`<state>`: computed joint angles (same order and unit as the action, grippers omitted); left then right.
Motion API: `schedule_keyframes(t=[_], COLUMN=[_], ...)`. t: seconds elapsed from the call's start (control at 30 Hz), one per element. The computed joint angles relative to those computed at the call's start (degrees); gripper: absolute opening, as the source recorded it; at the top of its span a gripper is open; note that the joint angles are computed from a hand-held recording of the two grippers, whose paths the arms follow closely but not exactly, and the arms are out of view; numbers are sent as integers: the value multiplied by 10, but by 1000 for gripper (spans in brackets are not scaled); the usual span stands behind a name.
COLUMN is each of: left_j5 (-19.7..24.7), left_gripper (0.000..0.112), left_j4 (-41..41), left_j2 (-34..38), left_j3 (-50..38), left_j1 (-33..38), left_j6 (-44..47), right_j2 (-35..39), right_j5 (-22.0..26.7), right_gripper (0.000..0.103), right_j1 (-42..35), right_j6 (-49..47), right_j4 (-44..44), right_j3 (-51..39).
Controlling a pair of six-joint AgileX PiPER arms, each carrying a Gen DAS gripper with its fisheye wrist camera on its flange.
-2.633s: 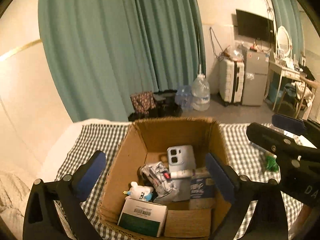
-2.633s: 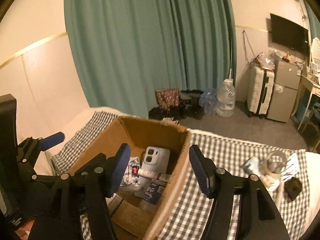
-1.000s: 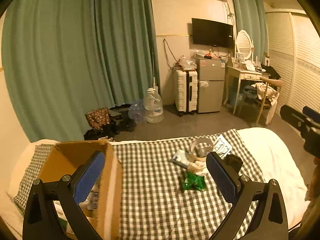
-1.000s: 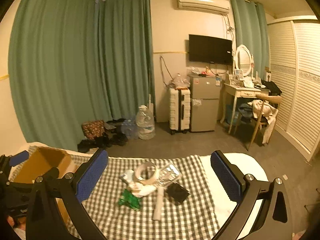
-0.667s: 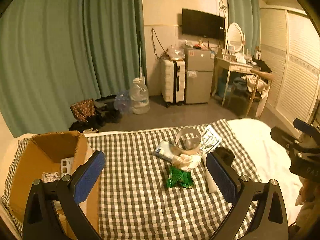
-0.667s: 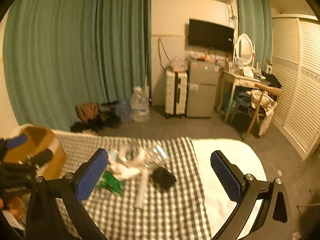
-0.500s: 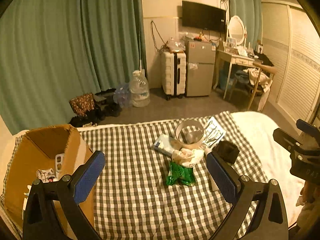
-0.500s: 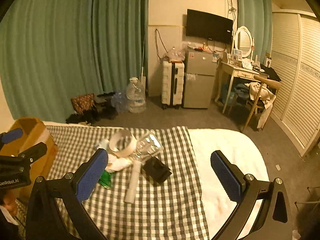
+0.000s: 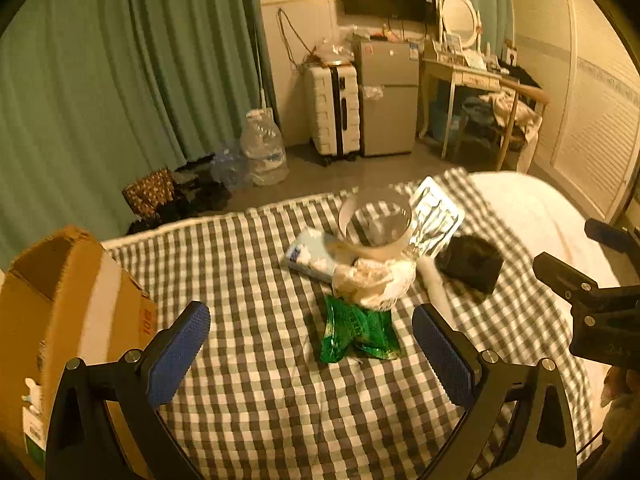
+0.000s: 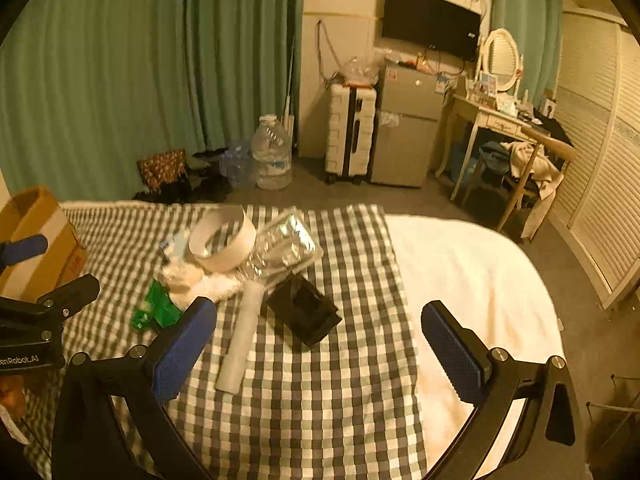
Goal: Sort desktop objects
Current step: 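Move both tools back toward the remaining pile on the bed, then grasp the green packet with the left tool while the right tool grasps the black case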
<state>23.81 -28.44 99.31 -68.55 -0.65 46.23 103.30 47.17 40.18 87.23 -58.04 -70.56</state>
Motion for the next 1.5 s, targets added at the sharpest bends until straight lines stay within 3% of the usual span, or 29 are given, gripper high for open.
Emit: schedule_keyframes(t=[0.27,0.53,0.77,0.97,1.07,1.1,1.13,1.17,1.2,1.23,1.5], left_j5=[4,4,28,14,19,19,22,23,24,28,34], left_gripper=[103,103,103,103,103,102,95,82,72,39,35], left_j4=[9,62,57,69,90,91,86,75,60,43,23], left_j2=[75,143,192,212,221,220,219,215,208,202,145], left_j3=[-34,-69,-112,-129,-145,-144,-145,-141,-134,-129,-86], left_j1=[-10,-30,-27,-36,-42,-42,-42,-40,-39,-38,-38], left_j6=[-14,-58,-65,-89,-117,-119,-113,-102,-83,-63,-34], right_j2=[68,143,197,229,208,201,198,195,191,189,143], right_j5=[-43,-43,-37,-46,-101,-114,-118,-118,-119,-118,-135], right_gripper=[103,103,103,103,101,93,86,68,57,54,52], right_j1=[-41,-79,-95,-107,-118,-122,-123,-121,-118,-114,-106], right_j6=[-49,-109,-148,-170,-177,-177,-177,-170,-159,-154,-94], right_j4=[37,91,105,112,136,141,144,138,127,121,90], right_j3=[-26,-75,-126,-171,-140,-130,-124,-118,-112,-109,-56])
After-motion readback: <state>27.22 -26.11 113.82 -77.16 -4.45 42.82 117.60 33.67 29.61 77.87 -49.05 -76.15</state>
